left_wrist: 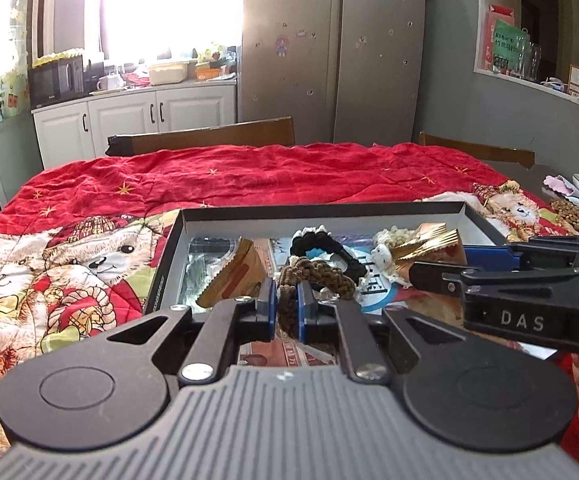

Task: Organize objects
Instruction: 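Lower the scrunchie and packet into the box and open the left tool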

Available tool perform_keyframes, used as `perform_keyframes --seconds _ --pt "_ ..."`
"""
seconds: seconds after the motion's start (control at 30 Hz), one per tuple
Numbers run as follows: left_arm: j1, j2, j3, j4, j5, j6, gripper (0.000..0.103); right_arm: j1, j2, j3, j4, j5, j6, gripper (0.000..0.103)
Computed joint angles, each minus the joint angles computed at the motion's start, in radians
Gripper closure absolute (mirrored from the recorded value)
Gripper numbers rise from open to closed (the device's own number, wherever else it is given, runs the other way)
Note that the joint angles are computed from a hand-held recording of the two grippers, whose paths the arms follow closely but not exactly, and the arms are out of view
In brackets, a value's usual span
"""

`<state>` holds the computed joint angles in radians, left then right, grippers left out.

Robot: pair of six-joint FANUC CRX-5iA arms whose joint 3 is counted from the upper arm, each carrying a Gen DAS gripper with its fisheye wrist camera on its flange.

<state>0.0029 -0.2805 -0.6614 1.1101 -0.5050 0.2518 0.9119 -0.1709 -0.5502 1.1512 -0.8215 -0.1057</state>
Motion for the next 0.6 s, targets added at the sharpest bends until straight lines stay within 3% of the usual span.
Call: perform_keyframes --seconds 0.6 --pt "0.004 0.032 0.018 -0.062 0.0 0.044 0.09 -0.021 0.04 0.015 -0.042 0.023 0.043 0.065"
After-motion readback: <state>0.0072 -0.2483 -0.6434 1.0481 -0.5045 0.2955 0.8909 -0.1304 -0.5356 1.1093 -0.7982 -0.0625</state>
